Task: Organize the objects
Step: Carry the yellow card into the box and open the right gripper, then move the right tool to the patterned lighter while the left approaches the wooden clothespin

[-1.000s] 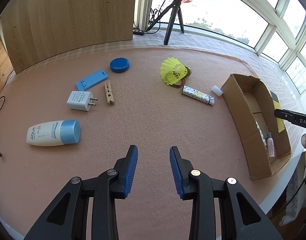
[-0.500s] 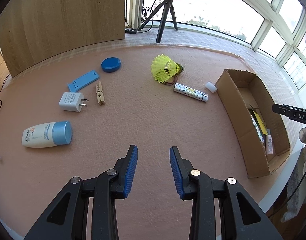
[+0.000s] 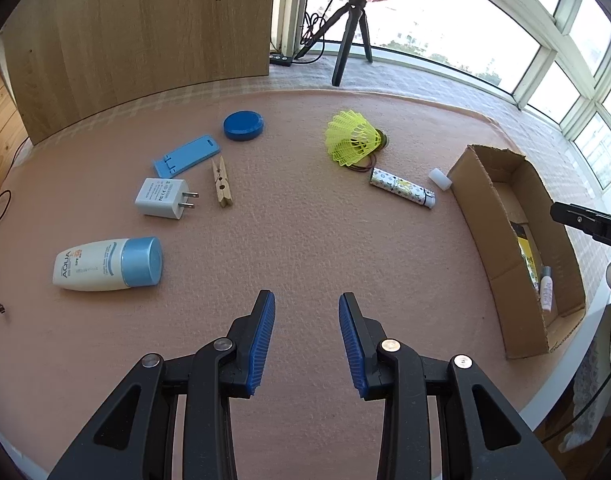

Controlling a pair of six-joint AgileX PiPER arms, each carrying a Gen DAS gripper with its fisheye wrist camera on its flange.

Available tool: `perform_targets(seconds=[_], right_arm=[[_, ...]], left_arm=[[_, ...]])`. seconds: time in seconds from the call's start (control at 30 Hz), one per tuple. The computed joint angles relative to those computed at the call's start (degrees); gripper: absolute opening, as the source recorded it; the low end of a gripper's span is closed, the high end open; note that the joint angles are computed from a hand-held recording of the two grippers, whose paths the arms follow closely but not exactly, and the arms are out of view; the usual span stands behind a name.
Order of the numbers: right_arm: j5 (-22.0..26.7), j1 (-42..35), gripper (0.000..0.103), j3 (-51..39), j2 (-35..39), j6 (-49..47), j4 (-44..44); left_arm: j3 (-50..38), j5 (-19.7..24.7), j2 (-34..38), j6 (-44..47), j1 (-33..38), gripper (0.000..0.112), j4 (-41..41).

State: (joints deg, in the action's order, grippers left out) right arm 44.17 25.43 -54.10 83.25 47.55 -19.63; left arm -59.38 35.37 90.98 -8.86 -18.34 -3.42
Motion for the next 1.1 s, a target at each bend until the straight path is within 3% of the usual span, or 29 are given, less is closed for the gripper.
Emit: perform_targets(seconds=[0.3,0.73,0.9,1.1], right_arm=[[-2.60,3.37,0.059,-6.80,5.48,-1.48,1.95],[-5.47,3.24,0.058,-16.35,14.91,-10.09,12.57],[-5.10,2.49,0.054,-19.97,18.51,-13.29,16.29],[-2.60,-0.90,0.050,-26.46,25.33,-19.29,23.90]], left_arm=[[-1.97,1.20,0.51,5.90,7.03,0.036,-4.25],[-8.92,5.20,2.82,14.18,23.19,0.036,-8.84],[-12.30,6.43,5.33,15.61,25.06,0.036,-9.40],[-15.36,6.82,9.05,17.51,21.87,0.036,-11.12]])
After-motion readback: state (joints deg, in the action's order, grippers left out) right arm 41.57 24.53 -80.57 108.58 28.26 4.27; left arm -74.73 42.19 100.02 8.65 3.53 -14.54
